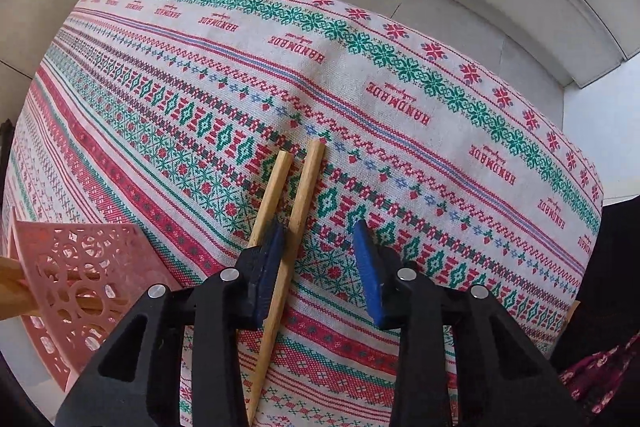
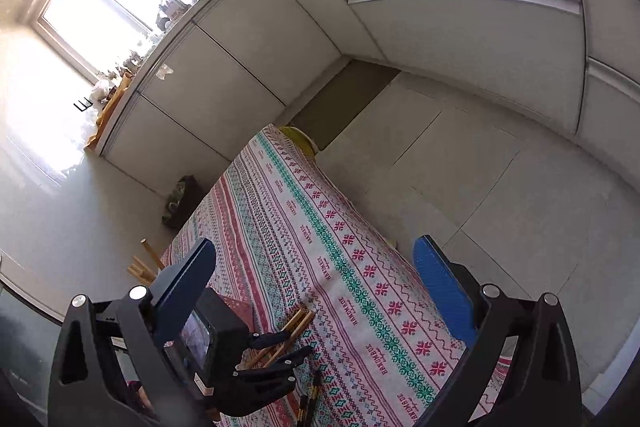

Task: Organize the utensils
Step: 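Reach both tools down toward the remaining bamboo chopsticks, then grasp a bamboo chopstick with the left tool while the right tool grasps another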

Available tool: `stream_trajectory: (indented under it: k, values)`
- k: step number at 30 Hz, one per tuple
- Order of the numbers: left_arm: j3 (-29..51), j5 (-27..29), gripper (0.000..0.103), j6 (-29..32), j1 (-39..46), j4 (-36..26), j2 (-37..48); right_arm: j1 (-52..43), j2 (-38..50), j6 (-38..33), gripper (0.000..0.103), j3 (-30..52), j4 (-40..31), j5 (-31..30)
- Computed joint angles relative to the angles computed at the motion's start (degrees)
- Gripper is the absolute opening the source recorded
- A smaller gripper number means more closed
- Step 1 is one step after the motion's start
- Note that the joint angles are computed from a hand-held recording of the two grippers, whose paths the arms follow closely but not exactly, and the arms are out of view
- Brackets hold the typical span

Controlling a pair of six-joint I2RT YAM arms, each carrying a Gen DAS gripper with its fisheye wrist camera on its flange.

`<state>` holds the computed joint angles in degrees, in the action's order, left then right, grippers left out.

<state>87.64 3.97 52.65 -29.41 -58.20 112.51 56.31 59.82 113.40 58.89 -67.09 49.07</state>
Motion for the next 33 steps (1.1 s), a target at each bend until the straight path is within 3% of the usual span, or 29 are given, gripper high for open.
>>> stream_trajectory:
  k: [6, 8, 9, 12, 15, 18, 21, 23, 27, 33]
  values:
    - [6.37, -1.47, 0.035, -3.05, -0.97, -4.04, 4.38, -1.34, 0.65, -1.88, 0.096, 0.17, 0.92, -1.62]
    - [4.36, 0.42, 0.014, -4.87, -0.88, -3.13, 2.97, -2.85, 1.18, -2.35, 0.096, 0.00, 1.35, -3.91]
    - [-0.05, 1.03, 0.013, -5.37, -0.85, 0.27, 0.07, -4.13, 0.85, -3.59, 0.096, -0.80, 2.83, -5.87]
    - [-10.76, 3.45, 0.007, -6.87, 0.46, 9.44, -7.34, -9.26, -1.38, -8.91, 0.096, -6.40, 12.97, -14.97]
    - [-16.78, 9.71, 0.007, -6.22, 4.84, 11.78, -14.98, -14.94, -0.90, -13.63, 0.096, -13.17, 27.08, -28.81]
    - [-18.60, 17.95, 0.007, -4.71, 13.00, 9.01, -22.67, -18.98, 4.12, -14.24, 0.092, -18.18, 41.54, -40.53]
    - [-18.76, 27.18, 0.007, -0.71, 24.18, 4.05, -28.68, -20.79, 14.43, -13.51, 0.073, -15.36, 46.15, -46.36]
    - [-17.88, 32.89, 0.007, 3.23, 31.53, 0.16, -30.76, -20.95, 20.31, -12.85, 0.056, -11.80, 46.49, -46.58]
    - [-13.71, 41.64, 0.007, 9.13, 41.66, -7.10, -30.03, -23.27, 28.11, -8.28, 0.052, -7.65, 49.47, -49.25]
    - [-3.36, 51.05, 0.007, 19.13, 50.51, -20.57, -23.62, -24.26, 35.93, -4.13, 0.027, 1.15, 44.29, -46.40]
